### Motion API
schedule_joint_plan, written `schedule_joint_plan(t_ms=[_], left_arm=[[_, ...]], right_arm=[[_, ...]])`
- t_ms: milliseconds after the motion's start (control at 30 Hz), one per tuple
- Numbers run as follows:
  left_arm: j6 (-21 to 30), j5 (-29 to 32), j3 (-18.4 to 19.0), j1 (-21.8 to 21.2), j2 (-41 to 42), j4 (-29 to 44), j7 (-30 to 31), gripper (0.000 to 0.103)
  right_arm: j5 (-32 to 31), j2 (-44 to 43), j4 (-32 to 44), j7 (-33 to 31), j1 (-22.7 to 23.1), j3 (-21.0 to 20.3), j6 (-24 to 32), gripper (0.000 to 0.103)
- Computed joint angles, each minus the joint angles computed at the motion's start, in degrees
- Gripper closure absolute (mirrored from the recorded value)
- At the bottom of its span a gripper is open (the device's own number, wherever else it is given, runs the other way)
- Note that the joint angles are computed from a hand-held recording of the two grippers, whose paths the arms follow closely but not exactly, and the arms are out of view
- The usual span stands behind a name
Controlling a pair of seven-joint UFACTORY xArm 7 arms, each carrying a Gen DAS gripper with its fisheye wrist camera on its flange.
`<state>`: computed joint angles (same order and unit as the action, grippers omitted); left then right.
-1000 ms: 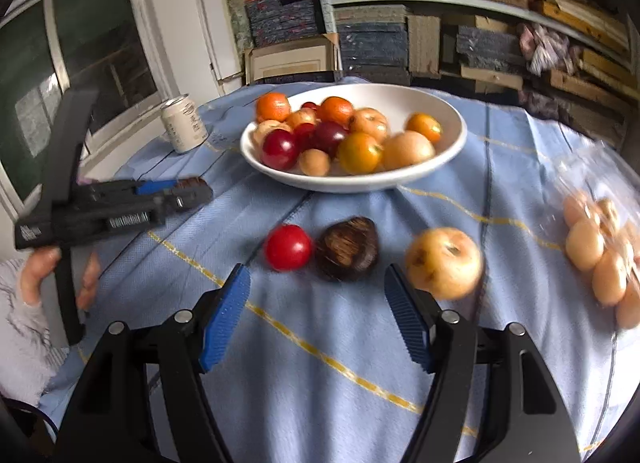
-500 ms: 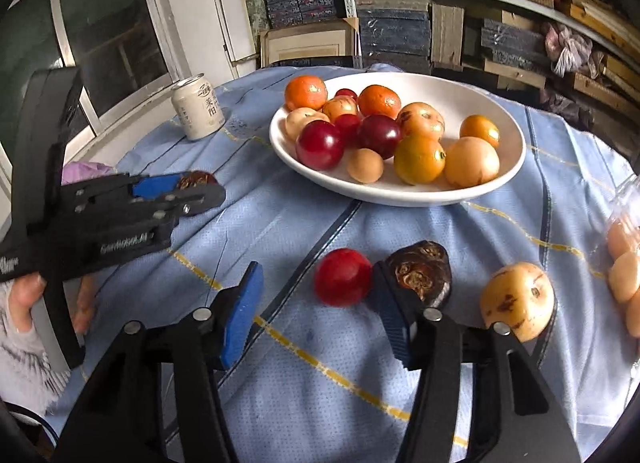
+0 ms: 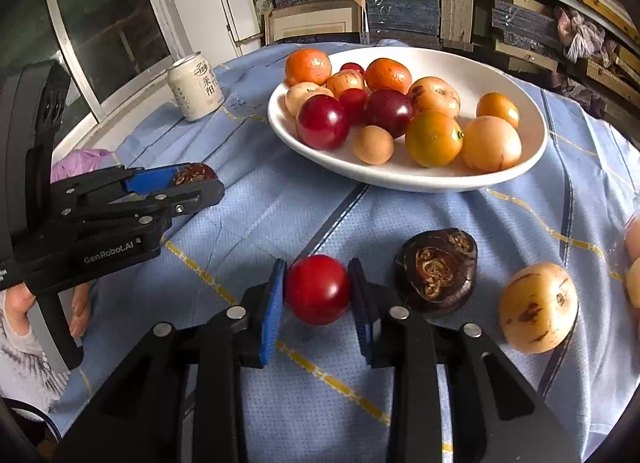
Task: Organize fruits
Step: 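Carry both fruits over the white plate and open both tools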
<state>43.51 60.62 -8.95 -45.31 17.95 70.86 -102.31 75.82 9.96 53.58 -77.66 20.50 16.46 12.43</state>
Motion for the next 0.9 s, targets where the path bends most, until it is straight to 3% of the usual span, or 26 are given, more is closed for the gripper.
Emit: schedule_joint_plan(t_ms=[300,567,700,900], left_arm=[[-2.3,-0.72,0.39,0.42,0.13,-0.58,0.39,0.059],[-0.9,2.89,-0.02,-0.13,-2.11,-0.89,-2.55,0.059],[3.09,1.44,-0.44,0.56,-1.21,4.23,3.75,0.059],[0.82,-2.8,2.05,3.18,4.33,14.75,10.85,0.059]], right_arm=[[1.92,-1.77,-1.82,-2.72,-0.08,-0.5,1.95,0.073],[12.27,-8.38,-3.32,-9.01,-1.37,-4.79,7.09,0.073],[12.24,-10.16,0.18,-7.12,-2.06,-6.86,7.9,0.073],[12.65,-4.7,9.53,-4.81,-2.72,-7.24,7.26,0.074]])
